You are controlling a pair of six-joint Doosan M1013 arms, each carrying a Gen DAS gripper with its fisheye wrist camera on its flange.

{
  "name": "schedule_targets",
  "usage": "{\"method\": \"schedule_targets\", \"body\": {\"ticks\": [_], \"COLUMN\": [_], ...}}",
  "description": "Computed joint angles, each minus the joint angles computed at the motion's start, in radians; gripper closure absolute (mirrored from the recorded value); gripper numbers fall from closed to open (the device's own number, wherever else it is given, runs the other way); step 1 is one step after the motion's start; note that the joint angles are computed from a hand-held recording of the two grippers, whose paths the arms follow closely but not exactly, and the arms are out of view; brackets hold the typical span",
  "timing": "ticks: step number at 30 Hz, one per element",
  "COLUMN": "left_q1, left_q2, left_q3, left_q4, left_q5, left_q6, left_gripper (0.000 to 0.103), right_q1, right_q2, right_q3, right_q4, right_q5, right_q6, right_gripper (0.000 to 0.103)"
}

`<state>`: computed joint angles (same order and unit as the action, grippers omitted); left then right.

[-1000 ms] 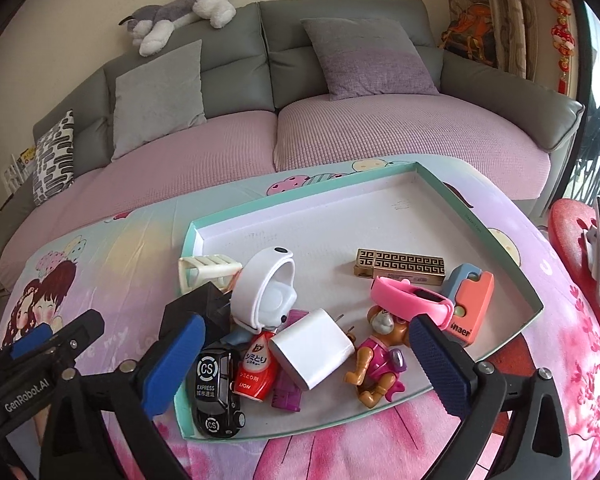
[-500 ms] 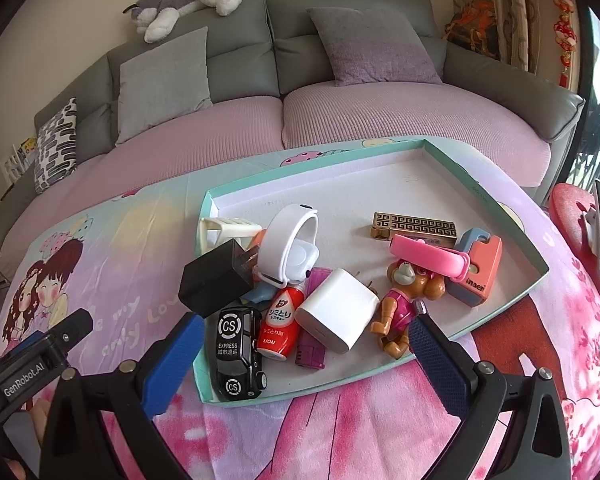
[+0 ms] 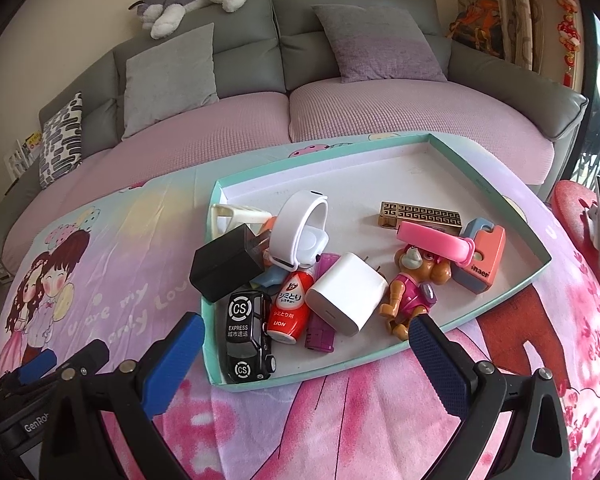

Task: Organize rigid objects

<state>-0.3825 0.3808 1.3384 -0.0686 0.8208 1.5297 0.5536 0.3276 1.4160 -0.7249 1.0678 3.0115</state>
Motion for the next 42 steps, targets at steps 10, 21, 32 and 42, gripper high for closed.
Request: {"method": "schedule_targets", "body": {"ticks": [10,21,32,42], "left_q1": [-0.016,-0.024,-0.022,-0.033], "left_q2": [0.005,0.019,0.019,0.024], "left_q3": [-0.002,-0.012,-0.014,-0.016], "left_q4": [0.08,0.1,0.111,0.146], "left_q5": [0.001,0.014,0.01,0.017], "left_q6": [-0.021,-0.02,-0.049,-0.066], "left_gripper": [0.003,0.003,0.003,0.003], "right_q1": [-0.011,-0.017,-0.02,-0.02], "right_q2": [-0.001,0.0,-0.006,-0.003], "right_q3": [0.007,0.01,0.018,0.014], "right_q4": [0.023,0.033,0.034,0.033], "right_q5": [-0.013,-0.026,-0.041,-0.006], "right_q6": [-0.013,-0.019,-0.01,-0.023], "right_gripper": [0.0,0.0,0.0,0.0]}}
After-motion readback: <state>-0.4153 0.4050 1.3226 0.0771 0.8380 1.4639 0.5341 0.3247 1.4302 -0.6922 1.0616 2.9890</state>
